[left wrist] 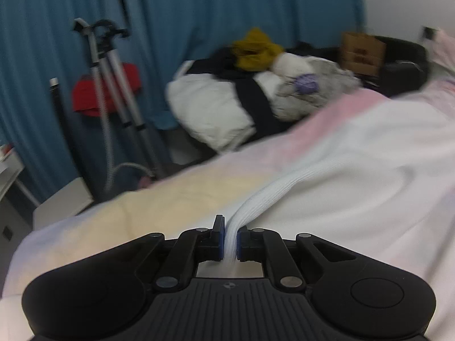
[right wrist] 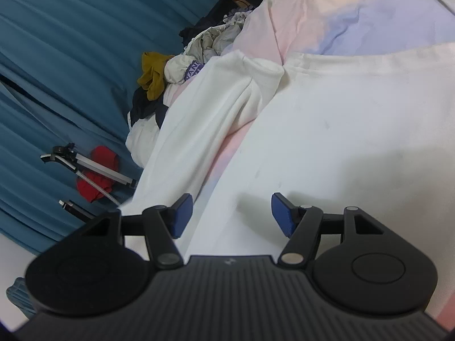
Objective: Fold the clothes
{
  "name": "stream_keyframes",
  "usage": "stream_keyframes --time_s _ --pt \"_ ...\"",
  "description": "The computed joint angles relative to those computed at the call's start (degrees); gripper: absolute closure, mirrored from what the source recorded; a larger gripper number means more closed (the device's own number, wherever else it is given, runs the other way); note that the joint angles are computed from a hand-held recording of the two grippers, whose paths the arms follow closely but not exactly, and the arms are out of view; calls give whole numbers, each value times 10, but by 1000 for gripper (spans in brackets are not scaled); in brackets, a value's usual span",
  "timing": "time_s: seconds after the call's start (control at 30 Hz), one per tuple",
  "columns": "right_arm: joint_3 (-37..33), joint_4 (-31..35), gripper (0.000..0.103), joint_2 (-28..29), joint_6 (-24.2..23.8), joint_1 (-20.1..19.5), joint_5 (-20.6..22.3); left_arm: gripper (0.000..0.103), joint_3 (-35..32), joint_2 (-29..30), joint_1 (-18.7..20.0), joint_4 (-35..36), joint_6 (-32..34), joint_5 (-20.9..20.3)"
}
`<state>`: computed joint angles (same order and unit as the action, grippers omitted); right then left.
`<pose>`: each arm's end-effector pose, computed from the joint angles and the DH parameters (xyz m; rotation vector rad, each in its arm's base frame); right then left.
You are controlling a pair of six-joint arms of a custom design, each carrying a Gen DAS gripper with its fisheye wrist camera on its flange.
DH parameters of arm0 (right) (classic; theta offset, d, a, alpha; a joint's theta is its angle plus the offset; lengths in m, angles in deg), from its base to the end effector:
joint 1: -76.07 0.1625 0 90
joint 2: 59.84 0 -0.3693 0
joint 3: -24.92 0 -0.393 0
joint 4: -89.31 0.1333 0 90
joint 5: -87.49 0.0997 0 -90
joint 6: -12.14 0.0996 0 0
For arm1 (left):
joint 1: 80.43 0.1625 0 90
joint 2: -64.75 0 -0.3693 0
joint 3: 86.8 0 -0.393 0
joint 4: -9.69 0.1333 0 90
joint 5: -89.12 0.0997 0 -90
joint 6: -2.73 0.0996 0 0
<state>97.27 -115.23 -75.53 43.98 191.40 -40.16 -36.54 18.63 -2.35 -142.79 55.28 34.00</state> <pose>0.3613 -0.5939 -0.0234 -0.6261 -2.5241 1.6577 0.0271 -0.7925 0.4423 0.8089 1.9734 -0.8705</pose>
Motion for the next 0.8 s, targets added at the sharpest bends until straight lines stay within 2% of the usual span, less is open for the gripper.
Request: stream_keyframes --time_s 0.1,0.17,0.2,0.27,0.3,0.33,0.43,0.6,0.67,0.77,0.8 --pt "-2 2 39 1 0 -5 5 87 -54 31 7 56 1 31" --pt "1 4 39 0 4 -7 6 86 -49 28 9 56 6 25" --pt "2 6 39 -1 6 -7 5 81 -33 17 9 52 9 22" --pt "4 5 39 -2 4 -5 0 64 2 -9 7 44 15 16" --pt "5 4 39 -3 3 -4 -1 53 23 -25 6 40 20 14" --pt "5 3 39 -3 1 -3 -3 46 52 -47 4 31 28 9" --pt "7 -3 39 -7 -9 -2 3 41 139 -116 1 19 46 -27" --pt "-3 -17 39 -7 -39 -9 34 40 255 -206 1 36 91 -74" --pt "-13 -17 39 -6 -47 -20 53 41 278 -214 2 38 108 -75" --pt "-33 -9 39 -3 -16 -43 83 41 298 -208 4 20 130 -65" --pt "-39 -13 39 -2 -12 -52 105 43 300 -200 4 9 132 -60"
